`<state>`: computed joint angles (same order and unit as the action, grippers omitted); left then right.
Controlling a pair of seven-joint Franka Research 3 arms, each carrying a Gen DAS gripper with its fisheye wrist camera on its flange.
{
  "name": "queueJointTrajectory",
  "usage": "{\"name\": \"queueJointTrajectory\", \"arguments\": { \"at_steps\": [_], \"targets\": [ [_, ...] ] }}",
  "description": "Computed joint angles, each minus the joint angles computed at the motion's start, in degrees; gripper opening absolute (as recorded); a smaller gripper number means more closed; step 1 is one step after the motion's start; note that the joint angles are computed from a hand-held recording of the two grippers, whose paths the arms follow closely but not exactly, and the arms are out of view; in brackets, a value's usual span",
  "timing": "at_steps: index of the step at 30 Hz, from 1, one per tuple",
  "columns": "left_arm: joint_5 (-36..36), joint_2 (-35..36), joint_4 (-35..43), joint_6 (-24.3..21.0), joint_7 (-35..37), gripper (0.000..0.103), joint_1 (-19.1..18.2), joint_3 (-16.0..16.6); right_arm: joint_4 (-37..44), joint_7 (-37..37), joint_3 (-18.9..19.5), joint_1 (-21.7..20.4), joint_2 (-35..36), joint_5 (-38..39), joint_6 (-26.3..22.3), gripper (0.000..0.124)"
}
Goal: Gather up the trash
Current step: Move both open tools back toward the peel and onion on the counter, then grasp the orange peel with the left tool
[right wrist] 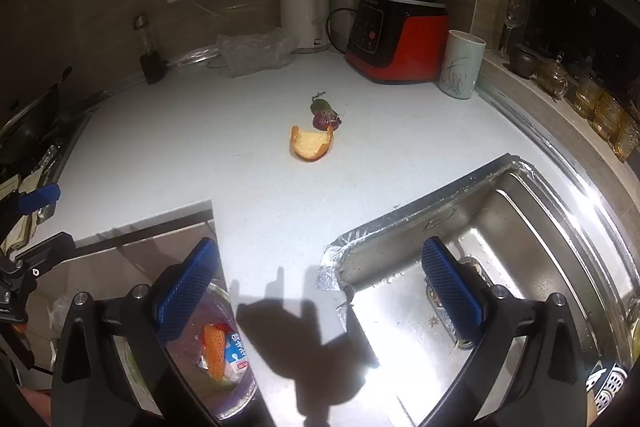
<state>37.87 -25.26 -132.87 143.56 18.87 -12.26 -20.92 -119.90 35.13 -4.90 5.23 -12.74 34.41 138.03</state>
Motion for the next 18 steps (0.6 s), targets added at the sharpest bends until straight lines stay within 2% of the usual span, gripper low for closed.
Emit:
{"name": "queueJointTrajectory", "arguments": {
  "at_steps": [4, 7, 13, 18],
  "targets": [
    [3.0, 6.4, 5.4, -1.3, -1.2, 0.095, 1.7, -0.8, 3.9, -2.9, -0.9, -0.2, 3.8, 2.3, -1.1, 0.101],
    [6.0, 12.1, 9.9, -1.1, -2.0, 0.095, 1.9, -0.1, 7.2, -4.9, -1.1, -1.2, 7.0, 4.3, -3.1, 0.101],
    [10.1, 24.1, 20.4, -0.7, -3.0, 0.095, -0.3, 3.5, 13.5, -7.6, -0.2, -3.8, 13.0, 6.2, -5.3, 0.101],
    [9.8, 33.0, 29.2, 0.2, -3.6, 0.095, -2.6, 7.5, 19.4, -9.0, 0.9, -5.8, 18.0, 6.6, -7.8, 0.101]
  ]
}}
